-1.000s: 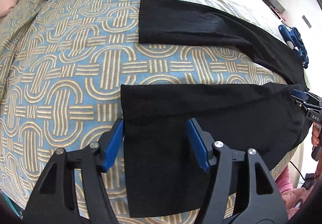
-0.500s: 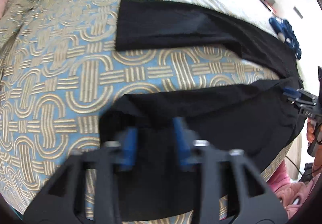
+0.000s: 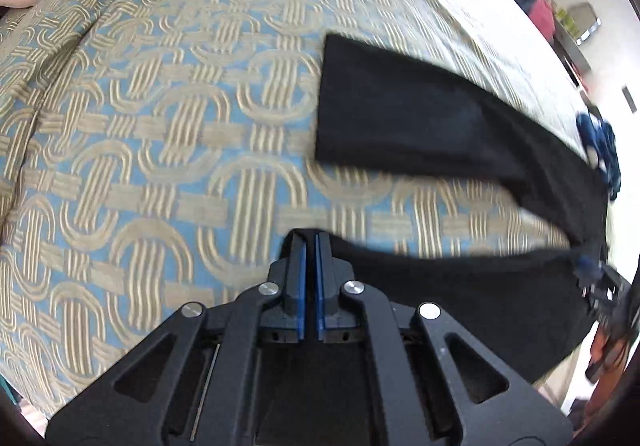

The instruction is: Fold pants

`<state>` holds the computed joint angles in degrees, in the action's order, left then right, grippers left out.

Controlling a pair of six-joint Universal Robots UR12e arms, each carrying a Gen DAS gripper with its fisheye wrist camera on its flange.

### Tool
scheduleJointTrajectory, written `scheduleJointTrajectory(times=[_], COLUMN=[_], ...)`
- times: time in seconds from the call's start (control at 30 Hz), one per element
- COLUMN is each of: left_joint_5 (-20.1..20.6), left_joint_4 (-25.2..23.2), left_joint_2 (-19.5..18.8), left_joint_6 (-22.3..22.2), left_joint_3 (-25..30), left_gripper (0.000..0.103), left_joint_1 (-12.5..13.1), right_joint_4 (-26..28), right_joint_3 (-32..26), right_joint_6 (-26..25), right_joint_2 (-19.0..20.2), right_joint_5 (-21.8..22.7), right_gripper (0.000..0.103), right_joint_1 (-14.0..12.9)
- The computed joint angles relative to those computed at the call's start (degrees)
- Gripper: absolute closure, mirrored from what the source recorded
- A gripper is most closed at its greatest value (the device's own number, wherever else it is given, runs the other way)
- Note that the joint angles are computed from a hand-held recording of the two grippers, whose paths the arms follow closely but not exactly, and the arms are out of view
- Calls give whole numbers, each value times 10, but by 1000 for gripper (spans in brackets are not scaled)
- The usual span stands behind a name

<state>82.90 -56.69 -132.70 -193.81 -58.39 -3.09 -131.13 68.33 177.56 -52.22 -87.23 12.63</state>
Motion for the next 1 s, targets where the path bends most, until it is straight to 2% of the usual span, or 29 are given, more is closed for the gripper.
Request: scheduleJointTrajectory(times=[0.1, 0.2, 0.23, 0.27, 0.33, 0.4, 0.43, 0.47, 0.53, 0.57, 0.6, 0.67, 0.73, 0.83, 0.87, 0.9, 0.93, 0.97, 1.0], left_joint_5=[-4, 16, 18, 35, 49, 49, 48, 52, 57, 54, 46, 22, 18, 47, 51, 44, 32, 36, 36], left_joint_4=[-10, -43, -54, -57, -53, -53, -51, -45, -25, -2, 11, 26, 27, -4, 6, 16, 20, 24, 29], left_joint_2=[-23, -51, -57, -60, -54, -39, -31, -17, 7, 26, 33, 54, 62, 56, 55, 55, 56, 58, 63], left_joint_6=[-9, 1, 1, -3, -9, -24, -27, -28, -27, -29, -26, -7, 15, 45, 43, 38, 31, 22, 17], left_joint_3=[37, 80, 89, 93, 79, 54, 41, 20, -19, -50, -64, -98, -113, -108, -109, -111, -112, -113, -119], left_gripper=[98, 98, 98, 98, 97, 96, 90, 85, 55, 49, 44, 43, 43, 43, 43, 57, 84, 91, 93], left_joint_1=[1, -1, -2, -3, -3, 1, 2, 2, 1, 0, 1, 0, -5, -16, -18, -17, -15, -16, -15], right_joint_4=[-2, -2, -1, 0, 4, 4, -10, -27, -32, -37, -46, -63, -73, -81, -83, -83, -85, -88, -91], right_joint_3=[-15, -29, -34, -37, -45, -57, -56, -51, -49, -47, -42, -30, -15, 15, 25, 32, 46, 61, 73], right_joint_6=[-22, -30, -33, -36, -49, -47, -43, -32, -7, 2, 10, 17, 20, 28, 30, 32, 35, 41, 45], right_joint_2=[8, 16, 20, 23, 35, 51, 57, 56, 55, 53, 50, 40, 27, 2, -6, -13, -24, -36, -46], right_joint_5=[3, 3, 2, 4, 3, -56, -71, -62, -58, -64, -70, -66, -51, -36, -38, -43, -51, -62, -71], right_gripper=[52, 51, 49, 41, 35, 35, 32, 32, 32, 32, 32, 32, 32, 31, 31, 31, 31, 31, 30], right_joint_1=[2, 4, 4, 5, 4, 10, 10, 7, 6, 7, 8, 8, 4, -3, -4, -4, -6, -9, -10])
